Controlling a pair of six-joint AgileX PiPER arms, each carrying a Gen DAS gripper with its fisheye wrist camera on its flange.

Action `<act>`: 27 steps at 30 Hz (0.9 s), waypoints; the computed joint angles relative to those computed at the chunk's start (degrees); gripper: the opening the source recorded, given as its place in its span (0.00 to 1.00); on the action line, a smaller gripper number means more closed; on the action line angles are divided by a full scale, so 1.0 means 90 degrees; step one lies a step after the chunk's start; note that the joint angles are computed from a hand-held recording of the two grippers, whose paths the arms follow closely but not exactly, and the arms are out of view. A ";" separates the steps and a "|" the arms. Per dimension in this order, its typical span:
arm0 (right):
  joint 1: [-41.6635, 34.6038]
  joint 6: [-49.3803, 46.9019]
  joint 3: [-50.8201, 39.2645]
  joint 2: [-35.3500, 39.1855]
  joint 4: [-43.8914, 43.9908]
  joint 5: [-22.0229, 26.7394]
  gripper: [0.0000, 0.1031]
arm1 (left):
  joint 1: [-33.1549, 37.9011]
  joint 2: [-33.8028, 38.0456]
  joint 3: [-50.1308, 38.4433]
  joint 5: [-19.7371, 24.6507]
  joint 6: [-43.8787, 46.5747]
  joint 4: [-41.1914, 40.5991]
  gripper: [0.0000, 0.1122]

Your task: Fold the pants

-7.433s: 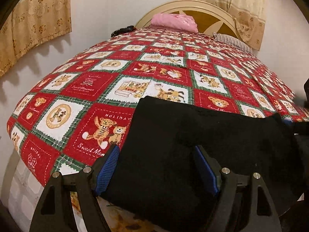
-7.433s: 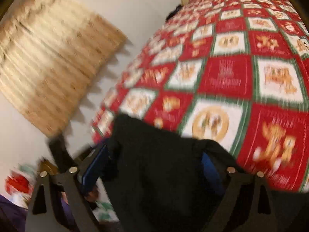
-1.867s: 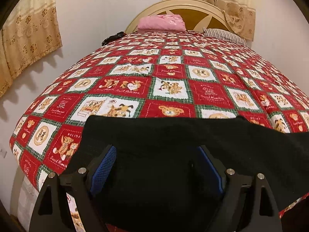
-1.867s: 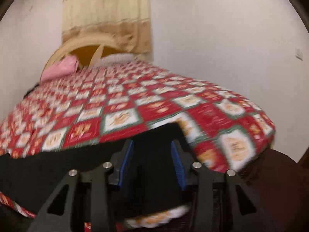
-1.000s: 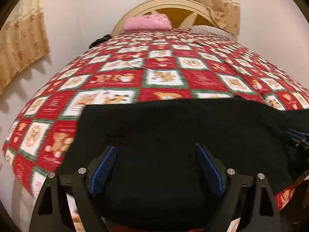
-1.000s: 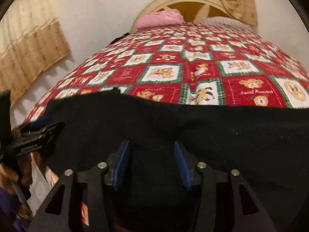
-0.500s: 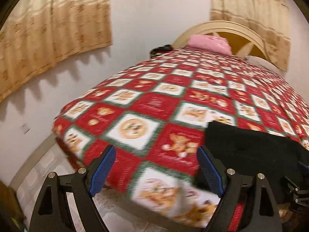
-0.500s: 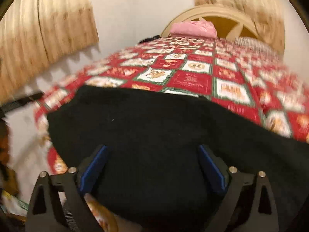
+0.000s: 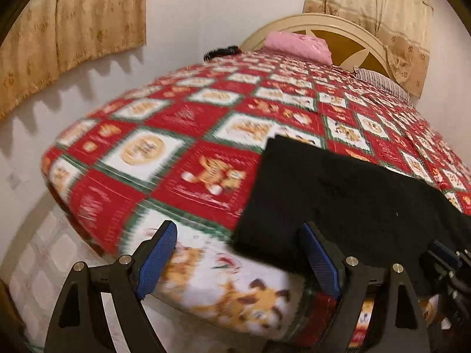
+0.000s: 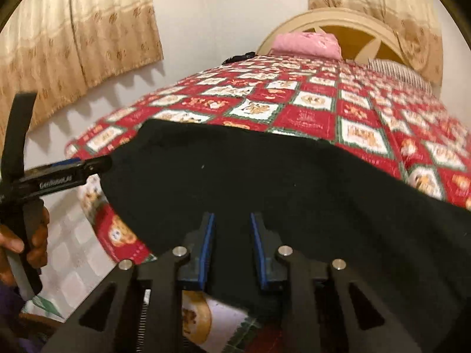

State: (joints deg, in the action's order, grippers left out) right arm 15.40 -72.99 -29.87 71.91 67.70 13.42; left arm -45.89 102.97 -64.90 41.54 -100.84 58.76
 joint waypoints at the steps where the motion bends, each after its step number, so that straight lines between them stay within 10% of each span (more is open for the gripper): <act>1: 0.0139 0.0389 0.0009 -0.0021 -0.0398 -0.0191 0.28 | 0.0102 0.0048 0.0043 -0.0211 -0.0317 0.0203 0.77; 10: 0.0087 -0.0828 -0.0183 0.0389 0.0974 -0.0205 0.28 | 0.0157 0.0493 -0.0842 0.0639 0.0498 -0.0062 0.78; 15: -0.1660 -0.1143 0.0060 -0.0809 0.1276 0.1369 0.30 | -0.0345 0.0351 -0.1311 0.1335 0.0827 0.0311 0.78; 21: -0.5019 -0.0786 -0.0684 -0.1101 -0.0391 0.2990 0.48 | -0.0739 0.1021 -0.2757 0.0807 0.2248 -0.0120 0.78; 27: -0.7111 0.0247 -0.2375 0.0414 -0.2885 0.2956 0.47 | -0.0806 0.2305 -0.4648 0.0835 0.3881 -0.1723 0.78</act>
State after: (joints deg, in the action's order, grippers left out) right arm -48.61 -70.76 -51.24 75.63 41.73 40.02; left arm -53.14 123.71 -106.73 49.06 -65.91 43.25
